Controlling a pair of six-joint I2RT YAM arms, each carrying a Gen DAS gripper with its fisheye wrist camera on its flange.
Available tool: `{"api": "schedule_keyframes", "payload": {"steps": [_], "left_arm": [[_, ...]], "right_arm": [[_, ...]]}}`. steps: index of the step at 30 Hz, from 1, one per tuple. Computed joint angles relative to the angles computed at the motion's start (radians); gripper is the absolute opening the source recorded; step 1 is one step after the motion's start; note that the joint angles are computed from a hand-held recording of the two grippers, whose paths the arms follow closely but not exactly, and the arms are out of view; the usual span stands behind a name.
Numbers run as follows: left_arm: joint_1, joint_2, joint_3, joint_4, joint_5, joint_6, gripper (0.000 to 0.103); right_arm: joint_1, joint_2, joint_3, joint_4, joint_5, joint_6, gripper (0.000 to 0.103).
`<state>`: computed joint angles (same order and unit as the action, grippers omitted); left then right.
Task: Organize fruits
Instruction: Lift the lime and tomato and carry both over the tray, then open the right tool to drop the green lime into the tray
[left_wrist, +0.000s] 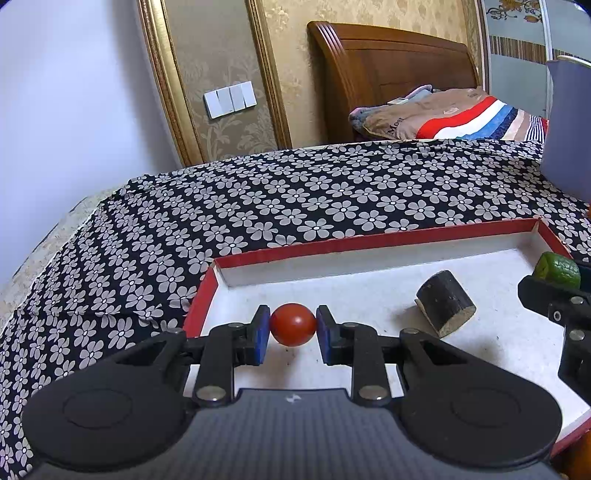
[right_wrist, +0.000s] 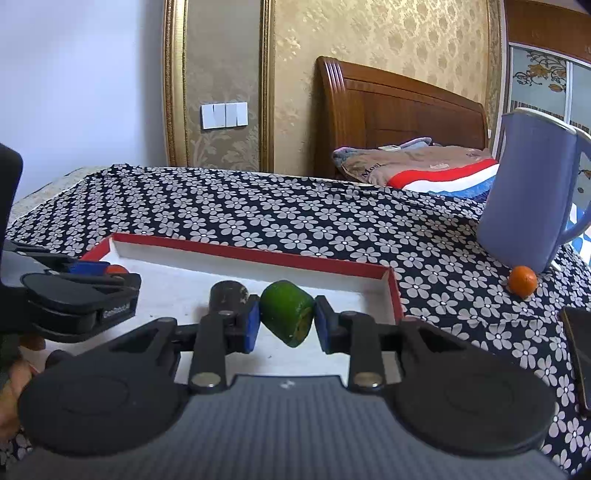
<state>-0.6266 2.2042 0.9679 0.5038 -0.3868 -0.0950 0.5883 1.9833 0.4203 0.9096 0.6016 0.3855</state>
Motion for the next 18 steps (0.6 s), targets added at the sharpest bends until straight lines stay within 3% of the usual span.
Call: {"api": "schedule_keyframes", "payload": {"steps": [13, 15, 17, 18], "left_arm": [[0.004, 0.035, 0.059, -0.051, -0.002, 0.002, 0.026], [0.003, 0.037, 0.060, -0.051, -0.004, -0.002, 0.026], [0.002, 0.044, 0.066, -0.050, -0.004, 0.005, 0.026], [0.001, 0.046, 0.069, -0.054, -0.007, 0.003, 0.026]], "right_arm": [[-0.031, 0.040, 0.051, -0.056, -0.013, 0.000, 0.029], [-0.038, 0.045, 0.054, -0.058, -0.024, 0.007, 0.033], [-0.041, 0.050, 0.053, -0.052, -0.020, 0.009, 0.047], [-0.038, 0.055, 0.056, -0.049, -0.012, 0.006, 0.047]]}}
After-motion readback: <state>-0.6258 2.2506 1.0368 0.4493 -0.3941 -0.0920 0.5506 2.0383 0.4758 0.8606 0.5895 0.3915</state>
